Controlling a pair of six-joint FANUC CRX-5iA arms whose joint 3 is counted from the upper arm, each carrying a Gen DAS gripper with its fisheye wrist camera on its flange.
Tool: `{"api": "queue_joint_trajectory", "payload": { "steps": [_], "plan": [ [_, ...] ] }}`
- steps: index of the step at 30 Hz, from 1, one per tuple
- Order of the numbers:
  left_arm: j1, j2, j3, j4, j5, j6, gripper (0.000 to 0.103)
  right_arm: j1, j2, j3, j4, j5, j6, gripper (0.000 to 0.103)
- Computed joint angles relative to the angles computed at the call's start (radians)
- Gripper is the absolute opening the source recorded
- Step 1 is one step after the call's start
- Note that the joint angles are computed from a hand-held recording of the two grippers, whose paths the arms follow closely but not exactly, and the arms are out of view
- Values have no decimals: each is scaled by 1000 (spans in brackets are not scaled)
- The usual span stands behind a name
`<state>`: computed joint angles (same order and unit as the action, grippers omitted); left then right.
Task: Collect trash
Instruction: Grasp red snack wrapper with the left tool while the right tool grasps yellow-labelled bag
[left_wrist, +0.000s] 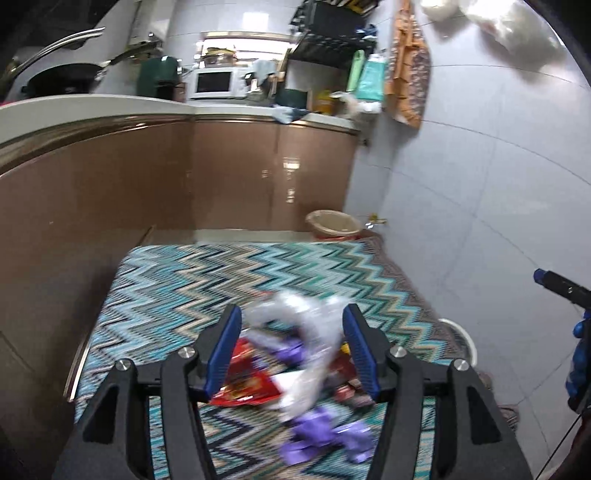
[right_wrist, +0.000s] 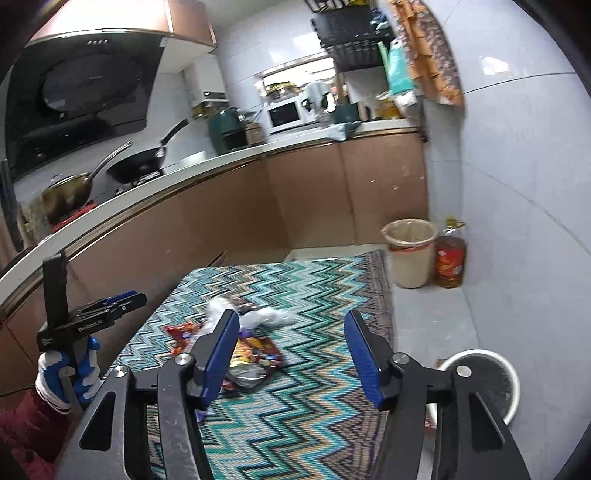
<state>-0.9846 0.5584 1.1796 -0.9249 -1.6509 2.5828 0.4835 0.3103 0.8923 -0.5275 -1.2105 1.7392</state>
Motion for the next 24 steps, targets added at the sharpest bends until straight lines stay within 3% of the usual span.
{"api": "queue_joint_trajectory", "payload": {
  "steps": [9, 13, 24],
  "plan": [
    [72, -115, -281, 149, 70, 155, 61, 32, 85, 32, -142, -150, -2, 57],
    [113, -128, -343, 220, 100, 140, 61, 60, 145, 64, -172, -228, -16, 57],
    [198, -196, -500, 320, 293, 121, 61, 96, 300, 211, -200, -326, -73, 57]
  ]
}}
